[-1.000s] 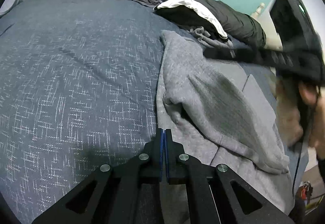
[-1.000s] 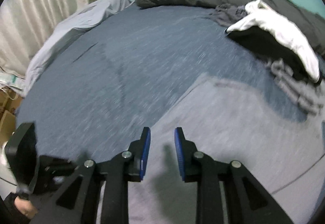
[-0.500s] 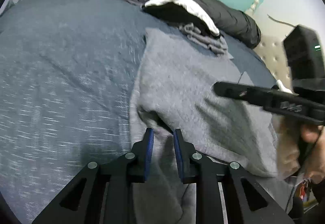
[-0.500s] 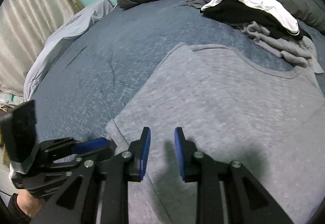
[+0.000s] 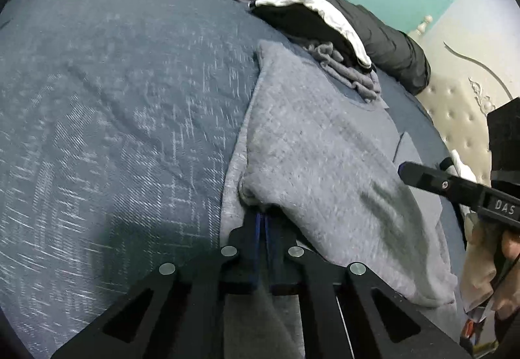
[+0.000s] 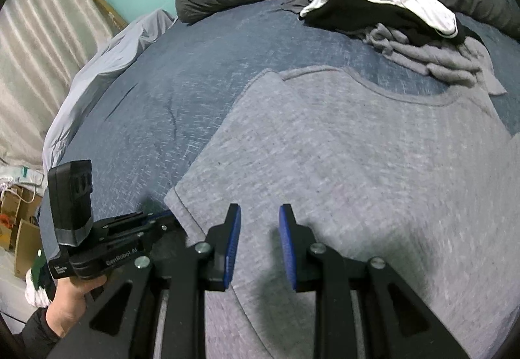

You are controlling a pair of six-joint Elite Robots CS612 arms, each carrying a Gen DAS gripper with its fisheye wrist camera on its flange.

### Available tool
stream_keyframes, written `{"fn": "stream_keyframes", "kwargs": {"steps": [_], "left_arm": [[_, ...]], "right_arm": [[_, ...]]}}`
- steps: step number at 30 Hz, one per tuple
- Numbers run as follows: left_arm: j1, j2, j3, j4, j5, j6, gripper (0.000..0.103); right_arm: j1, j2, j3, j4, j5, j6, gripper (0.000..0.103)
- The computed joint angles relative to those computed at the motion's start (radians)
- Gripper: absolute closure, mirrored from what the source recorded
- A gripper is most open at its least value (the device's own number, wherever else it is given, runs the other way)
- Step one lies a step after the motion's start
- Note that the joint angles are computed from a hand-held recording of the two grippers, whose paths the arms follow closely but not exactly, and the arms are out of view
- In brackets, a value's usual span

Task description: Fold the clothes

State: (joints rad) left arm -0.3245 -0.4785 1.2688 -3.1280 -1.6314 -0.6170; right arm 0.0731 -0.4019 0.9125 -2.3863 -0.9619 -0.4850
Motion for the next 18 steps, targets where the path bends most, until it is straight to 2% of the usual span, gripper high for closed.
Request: {"fn": "stream_keyframes", "kwargs": {"steps": [3,10,13,14,18], "left_arm": [[-0.002,-0.016,0.026,-0.071,0.051,0.0,0.101],[0.012,-0.01,0.037,-0.136,0.047,-0.073,0.101],[0.021,0.0,0.032,-0.106,0.003,-0.11,0.101],[0.022,0.0,0.026,-0.074,-0.008,-0.098,0.1],[-0.001,-0.017,0.025,-0.011,0.092,0.003,0.098]], "right_arm": [[-0.001,0.0,0.002,-0.006,0.002,0.006,0.079],[-0.003,-0.003,0.004,-0.007,0.011,0.003,0.079],[-0.004,0.001,-0.001,0.008,0.011,0.0,0.079],[-0.004,0.002,-0.002,0.012,0.009,0.0,0.079],[-0.002,0.006,-0.004,0.028,0.008,-0.007,0.079]]}}
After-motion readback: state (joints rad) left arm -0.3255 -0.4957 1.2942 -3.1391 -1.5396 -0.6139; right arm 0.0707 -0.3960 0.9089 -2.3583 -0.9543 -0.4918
